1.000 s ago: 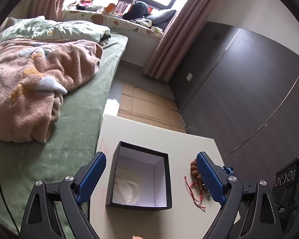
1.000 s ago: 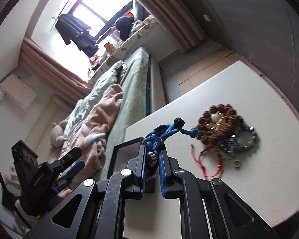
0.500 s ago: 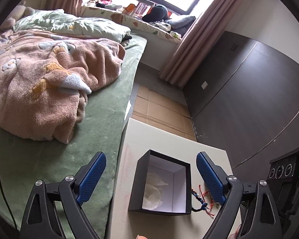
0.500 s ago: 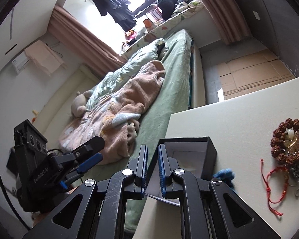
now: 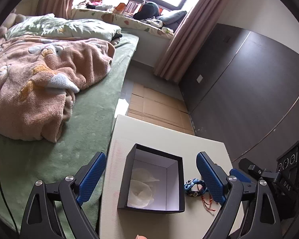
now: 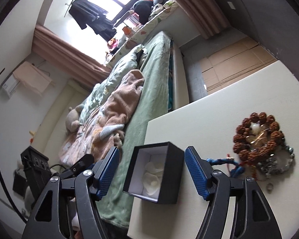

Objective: Organize jewelry
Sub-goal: 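Lower the blue braided bracelet into the box and open the right tool, then grasp the blue beaded bracelet with the right tool and drop it in the box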

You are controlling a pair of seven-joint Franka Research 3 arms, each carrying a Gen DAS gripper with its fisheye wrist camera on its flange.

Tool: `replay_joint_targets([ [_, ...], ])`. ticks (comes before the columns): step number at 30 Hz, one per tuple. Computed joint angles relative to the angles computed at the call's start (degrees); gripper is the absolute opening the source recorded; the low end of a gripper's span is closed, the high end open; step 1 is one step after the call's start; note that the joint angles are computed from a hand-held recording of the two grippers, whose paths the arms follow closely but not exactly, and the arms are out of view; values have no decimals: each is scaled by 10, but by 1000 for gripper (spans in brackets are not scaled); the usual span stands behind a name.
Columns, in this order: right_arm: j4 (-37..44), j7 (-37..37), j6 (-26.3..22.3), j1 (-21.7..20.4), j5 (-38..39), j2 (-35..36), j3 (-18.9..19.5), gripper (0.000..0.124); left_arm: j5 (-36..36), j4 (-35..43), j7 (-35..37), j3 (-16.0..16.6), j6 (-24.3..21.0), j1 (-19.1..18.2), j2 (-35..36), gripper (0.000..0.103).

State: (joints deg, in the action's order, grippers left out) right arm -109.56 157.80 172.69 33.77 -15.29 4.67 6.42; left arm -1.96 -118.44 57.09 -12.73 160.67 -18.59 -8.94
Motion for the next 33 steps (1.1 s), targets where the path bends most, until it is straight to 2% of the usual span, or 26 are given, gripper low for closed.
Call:
replay_joint_targets([
  [2, -18, 35, -18, -1, -30, -22, -8, 69, 1, 1, 7, -2, 2, -4, 1, 92],
  [5, -41, 52, -33, -22, -39, -43, 7, 69, 16, 2, 9, -9, 6, -5, 3, 92],
  [7, -42, 55, -59, -34, -47, -50, 19, 69, 34, 3, -1, -13, 8, -3, 4, 92],
  [14, -28, -28, -93, -42, 60, -20, 38, 68, 33, 5, -17, -9, 4, -2, 7, 92],
  [18, -4, -63, -103, -33, 129, 16, 35, 61, 36, 11, -12, -7, -10, 0, 12, 92],
  [24, 37, -52, -138, -10, 134, 53, 15, 60, 6, 15, 10, 1, -12, 2, 19, 92],
  [27, 71, -54, -175, -1, 136, 77, 10, 60, -11, 18, 24, 3, -14, 3, 22, 92],
  [29, 94, -50, -203, 5, 136, 93, 5, 56, -25, 21, 35, 4, -15, 3, 24, 92],
  [30, 100, -48, -213, 7, 139, 99, 4, 47, -32, 21, 40, 5, -15, 3, 24, 92],
  [31, 103, -27, -222, 16, 117, 99, -7, 30, -37, 21, 43, 5, -14, 3, 24, 92],
  [32, 102, -26, -220, 16, 117, 98, -8, 19, -38, 20, 44, 5, -13, 4, 24, 92],
  [33, 94, -29, -205, 11, 128, 94, -5, 19, -39, 20, 44, 5, -13, 5, 23, 92],
])
